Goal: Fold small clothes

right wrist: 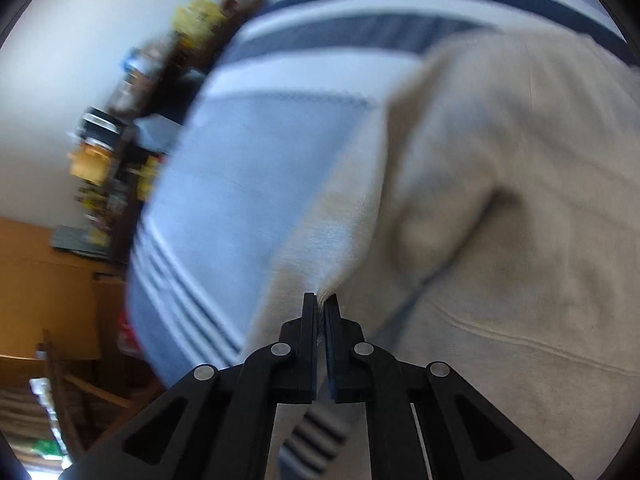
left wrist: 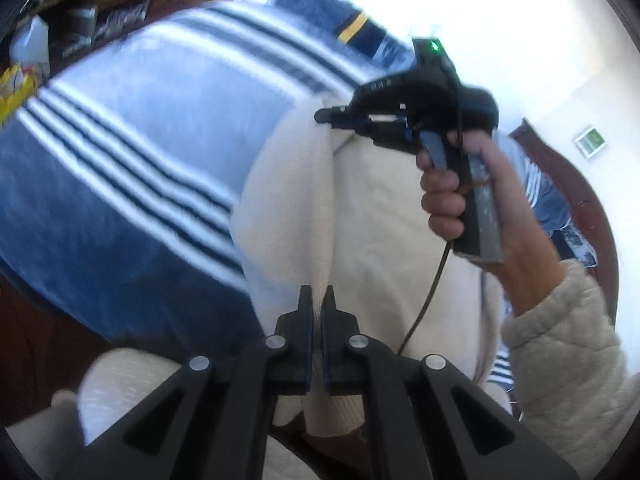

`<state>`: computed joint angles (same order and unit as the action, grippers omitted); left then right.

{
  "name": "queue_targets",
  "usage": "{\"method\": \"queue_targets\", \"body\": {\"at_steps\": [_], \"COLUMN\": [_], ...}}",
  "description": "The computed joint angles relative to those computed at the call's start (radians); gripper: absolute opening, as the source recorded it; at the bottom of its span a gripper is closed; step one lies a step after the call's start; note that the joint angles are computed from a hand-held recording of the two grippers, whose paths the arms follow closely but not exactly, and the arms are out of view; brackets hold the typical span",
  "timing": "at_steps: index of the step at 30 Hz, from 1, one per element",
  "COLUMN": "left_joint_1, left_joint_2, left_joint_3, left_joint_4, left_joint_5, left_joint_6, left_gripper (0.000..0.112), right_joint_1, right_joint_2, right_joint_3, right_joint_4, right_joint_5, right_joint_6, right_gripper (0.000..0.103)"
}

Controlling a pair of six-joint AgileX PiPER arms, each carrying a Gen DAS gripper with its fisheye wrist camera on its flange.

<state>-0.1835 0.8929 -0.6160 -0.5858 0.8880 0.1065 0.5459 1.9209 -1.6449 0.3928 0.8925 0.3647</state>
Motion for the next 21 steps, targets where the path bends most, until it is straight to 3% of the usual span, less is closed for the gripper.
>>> {"method": "queue_targets", "body": {"at_steps": [2, 5, 10, 14, 18, 21], "left_joint_1": [-0.075, -0.367, -0.847, -1.055, -1.082, -1.091], "left_joint_2": [-0.023, -0.017, 0.162, 0.349, 0.567, 0.683], "left_joint_3": [-0.094, -0.215, -0.404, -0.456, -0.492, -0.489], "left_joint_4": [0.053, 0.308, 0.672, 0.728, 0.601, 0.513], "left_joint_5": [0.030, -0.007, 0.030, -0.007, -0.098, -0.187], "left_joint_6": [-0.081, -0.349, -0.713, -0.788, -0.709, -0.673], "left_gripper": [0.003, 0.003, 0.003, 0.003, 0.003, 0.006], "right_joint_1": [-0.012, -0.030, -0.149, -0.284, -0.516, -0.622], "right_joint_2": [-0.041, -0.133, -0.317, -0.482, -0.605, -0.571], "right_joint_3": [-0.021, -0.047, 0.054, 0.256, 0.543, 0.686], "right_joint_4": [0.012, -0.007, 0.050, 0.112, 0.248, 0.312], "right_joint_5": [0.014, 0.076, 0.148, 0.168, 0.166, 0.130], "right_joint_6": [-0.017, -0.028, -0.130, -0.256, -0.513, -0.690], "right_gripper": [0.004, 0.004, 0.004, 0.004, 0.004, 0.004]}}
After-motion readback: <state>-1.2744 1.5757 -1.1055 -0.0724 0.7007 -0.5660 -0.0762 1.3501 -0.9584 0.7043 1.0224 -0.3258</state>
